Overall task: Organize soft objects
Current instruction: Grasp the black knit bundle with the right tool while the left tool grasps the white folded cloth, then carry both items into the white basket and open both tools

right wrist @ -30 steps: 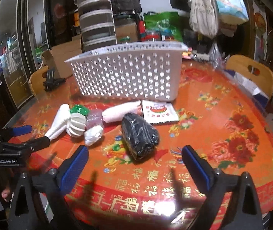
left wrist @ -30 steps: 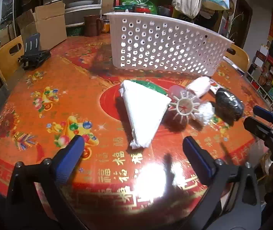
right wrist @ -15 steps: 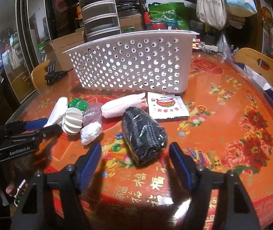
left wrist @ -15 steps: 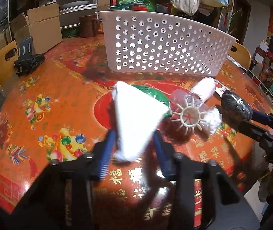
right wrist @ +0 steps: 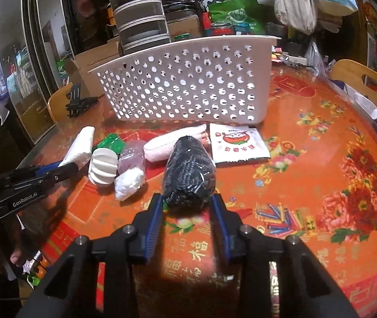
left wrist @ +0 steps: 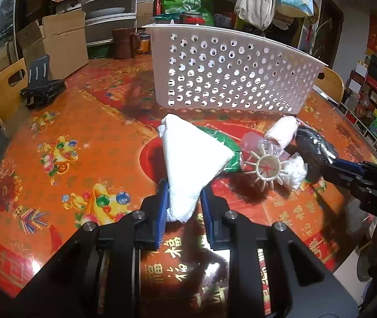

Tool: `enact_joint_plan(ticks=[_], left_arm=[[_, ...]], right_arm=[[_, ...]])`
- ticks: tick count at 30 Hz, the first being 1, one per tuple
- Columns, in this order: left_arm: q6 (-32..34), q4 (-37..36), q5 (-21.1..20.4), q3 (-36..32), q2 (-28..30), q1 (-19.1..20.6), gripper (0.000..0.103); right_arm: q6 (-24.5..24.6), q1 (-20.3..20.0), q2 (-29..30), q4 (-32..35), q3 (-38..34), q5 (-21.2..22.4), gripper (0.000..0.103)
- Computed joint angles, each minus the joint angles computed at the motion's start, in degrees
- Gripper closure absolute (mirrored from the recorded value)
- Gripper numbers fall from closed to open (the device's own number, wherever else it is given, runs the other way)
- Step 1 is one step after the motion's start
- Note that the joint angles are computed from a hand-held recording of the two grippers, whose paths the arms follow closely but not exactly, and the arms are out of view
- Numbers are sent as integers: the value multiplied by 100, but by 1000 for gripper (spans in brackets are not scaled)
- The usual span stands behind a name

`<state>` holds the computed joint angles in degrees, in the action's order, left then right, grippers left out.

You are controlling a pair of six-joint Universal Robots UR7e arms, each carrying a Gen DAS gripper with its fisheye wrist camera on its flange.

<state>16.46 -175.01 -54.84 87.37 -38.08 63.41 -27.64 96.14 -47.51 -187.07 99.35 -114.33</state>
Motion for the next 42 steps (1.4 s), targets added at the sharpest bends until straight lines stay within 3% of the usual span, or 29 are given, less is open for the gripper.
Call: enact_joint_plan(ticks=[4,11,16,17,20,22,33,42], left_arm=[[0,77,-73,-28,9,13,81],[-31,153,-162,-111,32,59,81],[-22,191,-222,-153,48,84,81],[-9,176,-235,-146,46,88,81],[5,167,-258,-145,36,94,81],[2,124,-257,-121,18,91,81],[69,-230,-229,94,-185,-56,81],[251,-331,-6,-56,-306,-350,81]], right_arm=[[-7,67,156,161,-246,-198,64],[195,80,260,402,-516,-286,48],[273,112,381,551,-758,-495,46],[266,110,397,571,-788,-524,47],[246,93,411,545,-810,-529,65],[224,63,349,425,-703,-401,67],[-225,245,57,-431,-237,-161,69],[-513,416,-176,-554,-293,31,69]])
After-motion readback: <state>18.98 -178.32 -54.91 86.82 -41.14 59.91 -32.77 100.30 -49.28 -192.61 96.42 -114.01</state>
